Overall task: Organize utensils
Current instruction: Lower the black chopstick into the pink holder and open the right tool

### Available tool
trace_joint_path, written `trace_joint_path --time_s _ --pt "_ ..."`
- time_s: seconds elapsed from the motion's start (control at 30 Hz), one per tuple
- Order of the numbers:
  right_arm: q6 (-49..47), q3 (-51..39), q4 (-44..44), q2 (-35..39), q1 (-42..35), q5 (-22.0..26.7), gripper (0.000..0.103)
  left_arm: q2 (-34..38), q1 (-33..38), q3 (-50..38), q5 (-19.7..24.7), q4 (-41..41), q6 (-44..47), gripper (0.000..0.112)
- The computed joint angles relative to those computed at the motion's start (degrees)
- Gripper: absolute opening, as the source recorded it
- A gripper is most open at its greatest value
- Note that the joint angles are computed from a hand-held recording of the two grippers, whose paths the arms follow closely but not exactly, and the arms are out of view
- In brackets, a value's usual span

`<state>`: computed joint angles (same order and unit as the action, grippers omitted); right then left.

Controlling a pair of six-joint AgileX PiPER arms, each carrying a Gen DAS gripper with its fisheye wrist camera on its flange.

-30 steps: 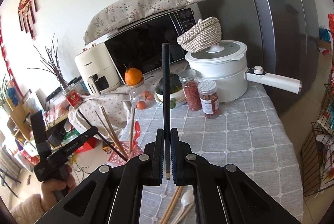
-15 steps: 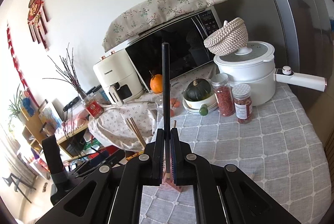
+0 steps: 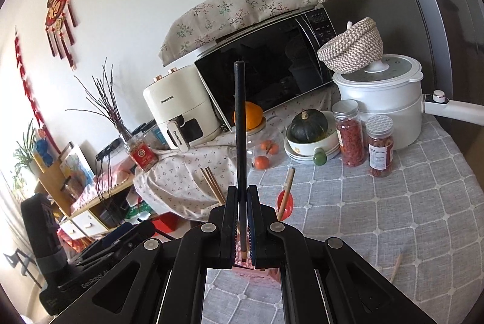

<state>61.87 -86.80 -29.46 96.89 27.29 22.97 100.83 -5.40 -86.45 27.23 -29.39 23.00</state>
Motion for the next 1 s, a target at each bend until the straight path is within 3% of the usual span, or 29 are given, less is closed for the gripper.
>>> trace_joint_path --time_s 0.17,0.33,0.57,0.63,0.7,0.77,1.0 --pt "4.54 -1.34 -5.32 2.66 1.64 0.23 0.006 0.47 0.32 -0.29 3.75 8.66 -4.46 0.083" --pt "7.6 -3.85 -9.94 6.09 3.37 2.77 0.006 1.57 1.05 -0.1 8.78 9.3 -3.26 0.083" --pt "3.23 -6.02 -7.18 8.89 4.01 4.56 0.007 2.19 0.2 -0.2 11.68 9.74 -2.97 0.083" --pt "1.74 -5.49 -5.72 8.22 3.7 3.86 0.012 2.37 0.1 -0.39 12.46 9.36 -2.78 0.083" --pt "1.62 -4.3 -6.01 6.76 3.56 2.96 0.03 2.72 -0.14 -0.79 13.21 9.37 -3.01 0.083" --pt "0.9 -3.06 -6.29 4.9 3.56 2.6 0.04 3.02 -0.46 -1.04 13.85 9.5 -3.27 0.083" --pt "0.64 3.76 -9.56 -4.11 3.22 2.65 0.059 3.42 -2.09 -0.91 14.81 9.65 -4.73 0.083"
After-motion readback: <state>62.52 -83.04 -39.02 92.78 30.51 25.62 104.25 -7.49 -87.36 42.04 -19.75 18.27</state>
